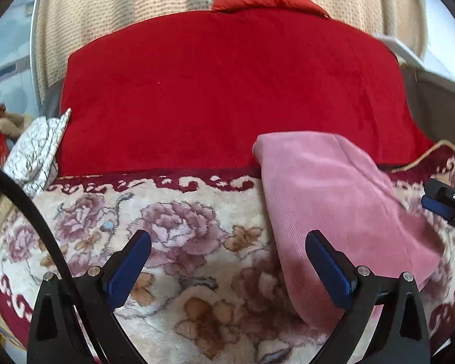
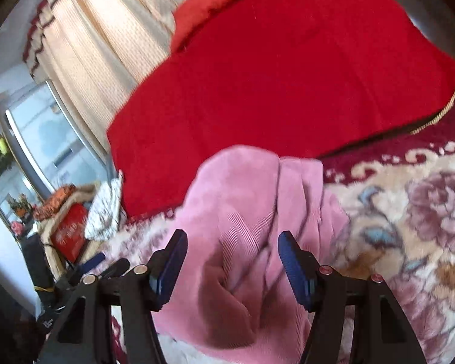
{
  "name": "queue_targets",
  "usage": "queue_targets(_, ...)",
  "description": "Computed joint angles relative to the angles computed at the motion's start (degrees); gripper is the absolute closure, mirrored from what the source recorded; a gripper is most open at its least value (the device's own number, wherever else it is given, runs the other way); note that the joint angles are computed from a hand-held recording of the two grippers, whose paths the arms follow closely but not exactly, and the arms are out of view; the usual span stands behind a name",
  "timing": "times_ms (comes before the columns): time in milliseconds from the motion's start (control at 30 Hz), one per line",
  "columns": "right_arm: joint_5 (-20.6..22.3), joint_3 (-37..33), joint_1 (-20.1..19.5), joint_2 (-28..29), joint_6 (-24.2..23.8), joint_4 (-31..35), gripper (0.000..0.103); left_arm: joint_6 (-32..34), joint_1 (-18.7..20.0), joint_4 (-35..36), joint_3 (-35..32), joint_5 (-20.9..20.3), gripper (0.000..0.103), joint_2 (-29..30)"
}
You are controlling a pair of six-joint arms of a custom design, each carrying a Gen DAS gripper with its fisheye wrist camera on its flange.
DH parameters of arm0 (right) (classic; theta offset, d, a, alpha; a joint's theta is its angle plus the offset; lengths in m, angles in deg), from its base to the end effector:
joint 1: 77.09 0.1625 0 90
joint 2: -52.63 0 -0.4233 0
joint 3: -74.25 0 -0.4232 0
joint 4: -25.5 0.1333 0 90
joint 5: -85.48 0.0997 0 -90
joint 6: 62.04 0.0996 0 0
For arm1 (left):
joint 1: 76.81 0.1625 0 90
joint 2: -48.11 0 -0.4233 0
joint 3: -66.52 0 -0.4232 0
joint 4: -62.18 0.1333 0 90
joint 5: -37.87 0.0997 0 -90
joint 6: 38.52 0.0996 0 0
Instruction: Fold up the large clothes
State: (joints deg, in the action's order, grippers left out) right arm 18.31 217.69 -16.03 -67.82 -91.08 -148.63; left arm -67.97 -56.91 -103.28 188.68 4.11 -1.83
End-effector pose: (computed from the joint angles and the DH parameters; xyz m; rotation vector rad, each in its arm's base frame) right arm 0.0036 -0.3489 0.4051 0.3010 -2.5055 1.5399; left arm -0.4007 -0.3749 0.0339 0.7855 2.2232 -1.0050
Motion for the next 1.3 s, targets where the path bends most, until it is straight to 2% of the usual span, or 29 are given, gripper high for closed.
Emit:
queue_targets(33, 0.57, 0.01, 0.03, 0.28, 0.04, -0.77, 0.037, -0.01, 0.23, -0.03, -0.12, -0.68, 0.002, 0.07)
queue_targets(133, -2.49, -1.31, 2.17, 2.21, 0.33, -0.03, 0.038, 0.45, 1.31, 2.34, -1.26, -4.12, 0.002, 0.75)
queue_targets(200, -6.24, -2.79, 3.42, 4.61, 0.77, 2.30, 0.038, 1.51, 1.72, 4.16, -2.28, -6.68, 0.002, 1.82)
queue_targets(233, -10.53, -4.06, 4.81, 6.69, 1.16, 3.84, 0.038, 1.83, 1.55, 4.11, -2.46, -6.39, 0.002, 2.39)
queue_targets(300, -14.03, -4.95, 5.57, 9.05, 1.73, 4.57, 0.038, 2.78, 1.14, 2.83, -2.31, -5.67, 0.002, 2.86)
queue_targets(433, -9.90, -4.45, 3.03, 6.17, 2.12, 6.57, 0.037, 2.42, 1.65, 2.09, -1.88, -6.55, 0.002, 2.01)
queue_targets(533, -5.12, -3.53, 0.01, 2.98, 1.46, 6.48, 0.037, 3.02, 2.69, -0.94, -1.13, -9.57, 0.002, 0.57)
queue_targets(567, -3.73, -3.50, -1.19, 2.22, 1.63, 6.83, 0.032, 3.23, 3.18, -2.13, -0.92, -11.09, 0.002, 0.12)
queue_targets(600, -2.15, -3.59, -2.64, 1.50, 2.11, 7.34, 0.027, 3.52, 3.96, -3.33, -0.74, -13.81, 0.002, -0.52)
queue_targets(633, -0.73, -3.67, -3.88, 0.90, 2.75, 8.02, 0.026, 3.66, 4.61, -3.95, -0.67, -15.92, 0.002, -0.93)
queue_targets(733, 3.11, -5.49, -7.67, -0.12, 4.54, 14.10, 0.026, 4.27, 6.23, -5.62, -0.67, -22.39, 0.002, -1.66)
queue_targets(767, 4.63, -6.17, -9.05, -0.35, 4.48, 16.74, 0.026, 4.69, 7.11, -6.45, -0.79, -25.75, 0.002, -1.84)
queue_targets(867, 7.99, -7.19, -11.49, -0.09, 4.19, 20.77, 0.026, 4.68, 9.18, -8.52, -1.28, -32.53, 0.002, -1.70)
queue_targets(1000, 10.71, -8.80, -12.96, 1.47, 4.22, 25.82, 0.026, 3.29, 11.15, -6.56, -3.11, -38.44, 0.002, -0.51)
queue_targets(1233, 12.35, -11.48, -12.20, 6.76, 5.47, 29.20, 0.026, 1.64, 13.71, -6.88, -5.04, -45.58, 0.002, 1.29)
queue_targets(1300, 13.07, -11.96, -11.72, 7.92, 5.22, 29.62, 0.026, 1.67, 14.14, -6.46, -5.69, -46.33, 0.002, 1.72)
